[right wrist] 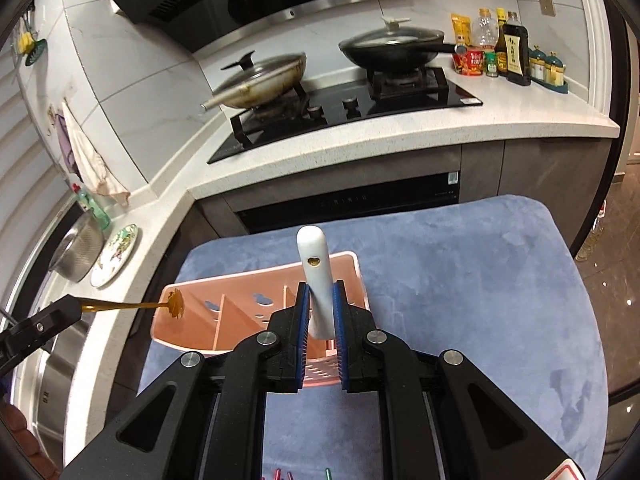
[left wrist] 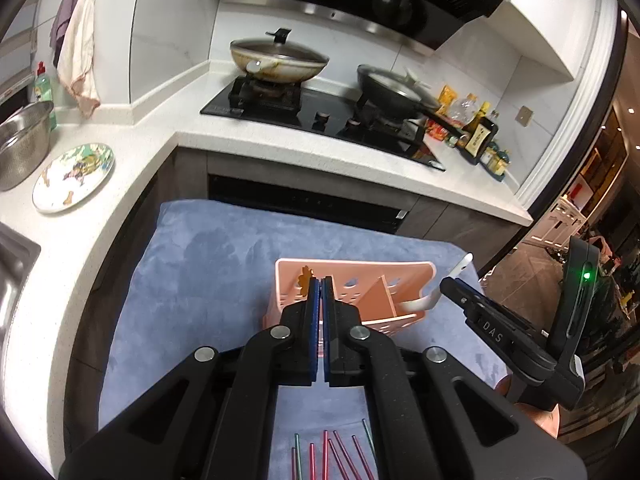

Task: Organize utensils
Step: 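Carry both spoons over the pink holder and open both tools to drop them in, then lift both tools away from the pink holder back toward the chopsticks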

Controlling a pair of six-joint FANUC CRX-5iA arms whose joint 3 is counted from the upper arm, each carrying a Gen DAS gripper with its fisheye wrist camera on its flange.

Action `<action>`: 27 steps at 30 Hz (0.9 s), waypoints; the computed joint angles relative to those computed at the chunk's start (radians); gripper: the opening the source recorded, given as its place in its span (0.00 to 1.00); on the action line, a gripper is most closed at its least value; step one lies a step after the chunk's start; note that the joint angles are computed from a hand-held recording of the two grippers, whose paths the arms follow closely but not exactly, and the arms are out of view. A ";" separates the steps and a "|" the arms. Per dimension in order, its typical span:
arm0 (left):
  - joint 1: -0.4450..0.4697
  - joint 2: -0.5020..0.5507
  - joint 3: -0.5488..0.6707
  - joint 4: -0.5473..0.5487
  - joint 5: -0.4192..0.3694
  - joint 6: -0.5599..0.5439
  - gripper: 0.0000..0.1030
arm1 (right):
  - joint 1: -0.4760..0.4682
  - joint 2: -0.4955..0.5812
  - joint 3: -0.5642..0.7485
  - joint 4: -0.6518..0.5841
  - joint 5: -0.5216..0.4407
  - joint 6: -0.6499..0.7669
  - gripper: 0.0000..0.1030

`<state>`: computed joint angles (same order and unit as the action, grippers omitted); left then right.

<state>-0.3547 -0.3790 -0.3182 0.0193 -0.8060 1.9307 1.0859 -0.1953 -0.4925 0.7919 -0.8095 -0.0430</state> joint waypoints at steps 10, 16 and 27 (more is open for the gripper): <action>-0.001 0.006 0.010 -0.058 -0.042 0.077 0.09 | 0.011 0.006 -0.008 0.029 -0.020 -0.015 0.14; -0.047 -0.033 0.022 -0.152 -0.079 0.152 0.29 | 0.063 -0.058 -0.047 0.051 -0.065 -0.063 0.16; -0.122 -0.175 -0.053 -0.223 -0.154 0.255 0.33 | 0.315 -0.172 -0.124 0.078 -0.292 -0.167 0.23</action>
